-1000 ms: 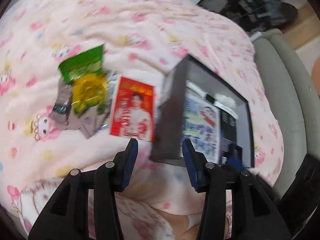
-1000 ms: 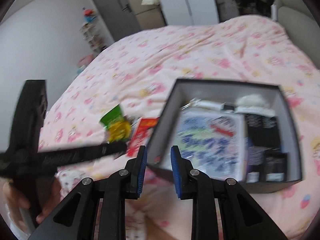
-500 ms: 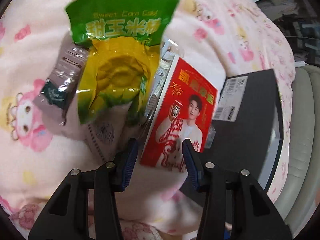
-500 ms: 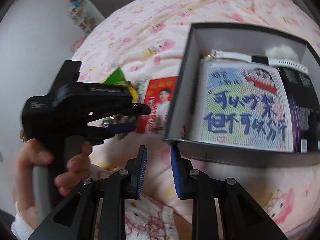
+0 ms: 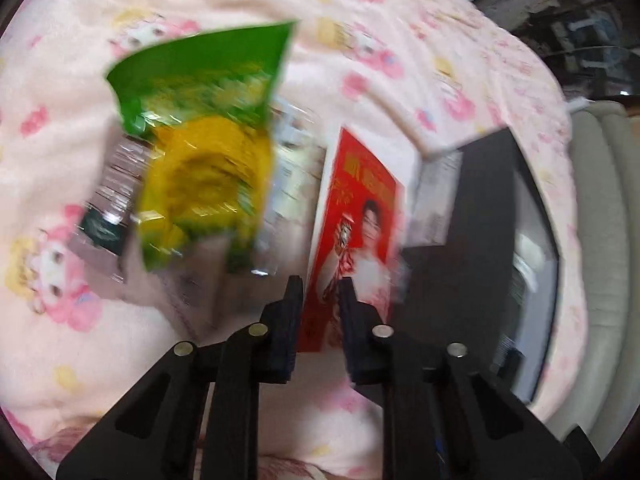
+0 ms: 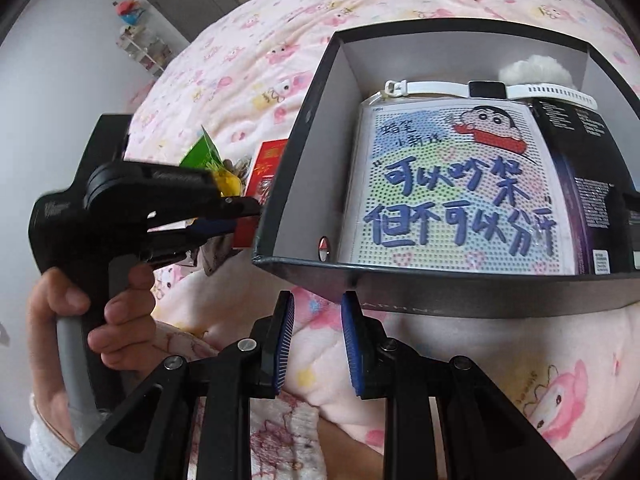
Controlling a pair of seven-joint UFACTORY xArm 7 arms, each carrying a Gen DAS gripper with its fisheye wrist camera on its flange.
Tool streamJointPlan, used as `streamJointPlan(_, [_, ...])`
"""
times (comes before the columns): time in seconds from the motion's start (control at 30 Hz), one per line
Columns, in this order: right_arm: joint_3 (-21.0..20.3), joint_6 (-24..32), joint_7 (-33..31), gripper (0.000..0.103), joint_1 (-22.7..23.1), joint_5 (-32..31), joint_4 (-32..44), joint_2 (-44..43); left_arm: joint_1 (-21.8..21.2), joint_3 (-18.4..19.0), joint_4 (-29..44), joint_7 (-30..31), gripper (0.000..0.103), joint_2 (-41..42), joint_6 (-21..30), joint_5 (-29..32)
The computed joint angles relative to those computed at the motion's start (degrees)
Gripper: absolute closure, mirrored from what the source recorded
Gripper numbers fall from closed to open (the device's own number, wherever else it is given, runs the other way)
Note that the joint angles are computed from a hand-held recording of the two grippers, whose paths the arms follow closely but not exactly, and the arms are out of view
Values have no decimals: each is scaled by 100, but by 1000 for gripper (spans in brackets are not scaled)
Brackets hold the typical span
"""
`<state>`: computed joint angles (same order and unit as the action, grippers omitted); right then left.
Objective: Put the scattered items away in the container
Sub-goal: 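Grasp the red photo card with the left gripper and lift it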
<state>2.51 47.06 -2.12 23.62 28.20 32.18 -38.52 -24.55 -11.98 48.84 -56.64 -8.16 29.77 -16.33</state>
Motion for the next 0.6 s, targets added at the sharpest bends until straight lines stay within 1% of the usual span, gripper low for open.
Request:
streamJointPlan(0.07, [-52,28,-30,82,1,25,-67,-144,-107,14,-50,186,88,13,-149,-358])
streamJointPlan(0.1, [-67,55,-45,82,2,25,-98,-212,-179,34,-47,392,88,53,-229,-584])
streamJointPlan(0.13, [-92,85,-65,82,2,32,-146,-301,-285,80,-17,768,88,138,-321,-979])
streamJointPlan(0.17, [-120,93,-89,82,6,53,-168,-331,-343,99,35,1049,88,228,-334,-1275])
streamJointPlan(0.2, [-148,118,-111,82,8,72,-200,-382,-363,90,118,1195,88,353,-299,-1446])
streamJointPlan(0.27, [-193,161,-148,82,-26,71,-237,-449,-298,16,288,1004,89,563,-152,-1210])
streamJointPlan(0.3, [-200,188,-146,82,-64,45,-247,-485,-269,-20,334,855,93,639,-185,-1029])
streamJointPlan(0.33, [-206,208,-135,82,-105,21,-255,-530,-263,-45,317,868,98,645,-289,-1062])
streamJointPlan(0.4, [-266,276,-116,82,-198,-16,-262,-677,-291,-95,198,1039,102,558,-635,-1279])
streamJointPlan(0.43, [-302,323,-121,82,-237,-35,-249,-730,-312,-121,154,1100,103,481,-775,-1233])
streamJointPlan(0.47, [-346,381,-140,82,-280,-63,-228,-789,-356,-131,140,1326,103,406,-881,-1295])
streamJointPlan(0.5, [-382,436,-167,82,-324,-100,-196,-833,-472,-71,164,1364,103,323,-903,-1137])
streamJointPlan(0.57, [-452,533,-250,82,-403,-169,-105,-885,-290,-326,139,913,103,55,-927,-261])
streamJointPlan(0.6, [-514,561,-335,82,-421,-170,-60,-885,-318,-341,128,760,103,-48,-933,-23])
